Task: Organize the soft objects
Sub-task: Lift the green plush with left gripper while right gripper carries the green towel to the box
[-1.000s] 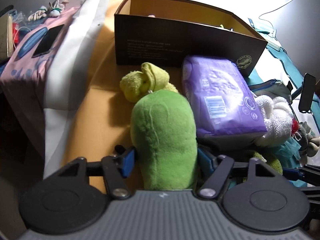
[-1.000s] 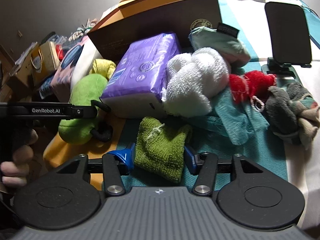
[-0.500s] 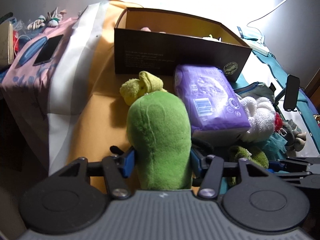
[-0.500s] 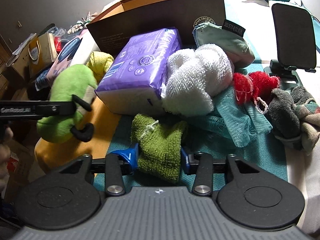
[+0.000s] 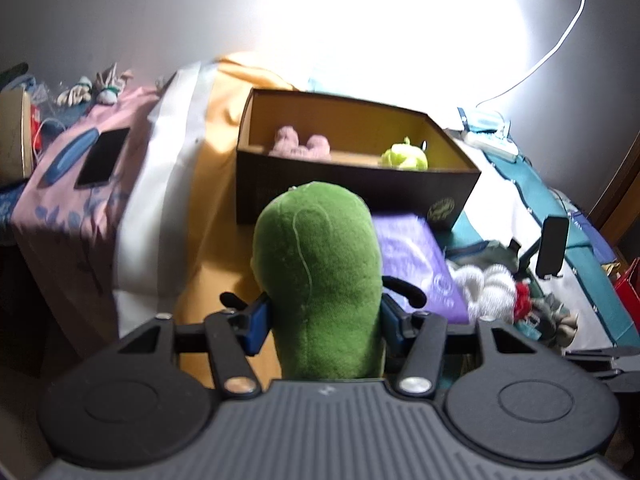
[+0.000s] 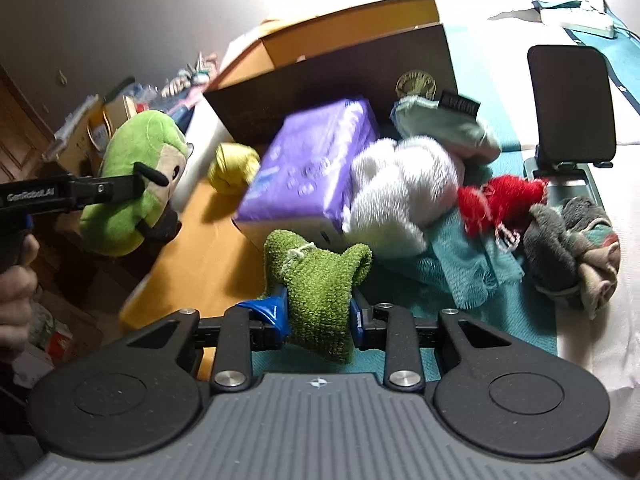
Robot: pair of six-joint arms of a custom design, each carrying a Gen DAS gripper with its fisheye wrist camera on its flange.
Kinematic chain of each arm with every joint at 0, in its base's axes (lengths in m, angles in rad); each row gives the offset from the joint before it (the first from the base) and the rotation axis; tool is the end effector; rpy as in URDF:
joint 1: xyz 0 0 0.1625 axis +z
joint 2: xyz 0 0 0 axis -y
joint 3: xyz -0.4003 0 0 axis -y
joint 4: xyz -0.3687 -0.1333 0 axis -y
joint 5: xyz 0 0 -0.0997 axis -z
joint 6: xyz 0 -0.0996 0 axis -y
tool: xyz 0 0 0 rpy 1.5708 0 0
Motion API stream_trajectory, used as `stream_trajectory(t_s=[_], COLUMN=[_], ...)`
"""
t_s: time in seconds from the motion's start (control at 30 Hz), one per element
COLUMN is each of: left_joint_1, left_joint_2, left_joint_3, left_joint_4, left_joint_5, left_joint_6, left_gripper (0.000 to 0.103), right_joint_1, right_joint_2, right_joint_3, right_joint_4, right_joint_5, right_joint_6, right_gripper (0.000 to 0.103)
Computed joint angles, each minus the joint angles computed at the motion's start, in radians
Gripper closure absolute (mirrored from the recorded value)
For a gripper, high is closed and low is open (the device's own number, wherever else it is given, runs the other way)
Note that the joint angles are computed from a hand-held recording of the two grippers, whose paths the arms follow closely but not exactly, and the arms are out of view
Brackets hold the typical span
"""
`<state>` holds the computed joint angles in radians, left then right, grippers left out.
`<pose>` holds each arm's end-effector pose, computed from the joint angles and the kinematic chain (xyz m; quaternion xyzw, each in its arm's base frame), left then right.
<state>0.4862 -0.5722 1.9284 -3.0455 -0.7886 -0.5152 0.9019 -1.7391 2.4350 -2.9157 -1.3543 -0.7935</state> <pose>-0.3668 -0.4240 -0.0394 0.2375 0.8921 -0.3111 0.2259 -0.0982 -0.3738 0.3035 0.0930 -0.9383 0.3043 0.1354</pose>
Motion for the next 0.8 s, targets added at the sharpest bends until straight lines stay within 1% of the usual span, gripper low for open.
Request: stream_trajectory(t_s=[0.17, 0.3, 0.43, 0.57, 0.73, 0.8], left_joint_1=[0.031, 0.06, 0.086, 0.127, 0.162, 0.175], left_joint_2=[0.021, 0.06, 0.127, 0.204, 0.316, 0.36], left_joint_3=[-0.101, -0.221, -0.366, -0.529, -0.717, -0.789], left_joint_4=[-0.032, -0.062, -0.074, -0.032, 0.009, 0.055], left_joint_5=[0.007, 0.005, 0.008, -0.012, -0.007, -0.009], left_joint_6=[0.122, 0.223, 0.327, 0.355, 0.403, 0.408], left_gripper=[0.046, 0.046, 0.046, 0.046, 0.046, 0.046], right_joint_1=[-0.007, -0.01, -0.01, -0.013, -0.018, -0.02], right_joint_2=[-0.029, -0.038, -0.048, -0.054, -0.039, -0.034], right_joint_3=[-0.021, -0.052, -0.084, -0.11, -0.144, -0.161], right_joint_4=[0.047, 0.082, 0.119, 0.146, 0.151, 0.159], right_joint_5=[0.062, 0.119, 0.16, 0.194, 0.208, 0.211], right_joint_6=[0.04, 0.075, 0.082, 0.09, 0.098, 0.106], right_gripper=[0.091, 0.091, 0.091, 0.091, 0.091, 0.091])
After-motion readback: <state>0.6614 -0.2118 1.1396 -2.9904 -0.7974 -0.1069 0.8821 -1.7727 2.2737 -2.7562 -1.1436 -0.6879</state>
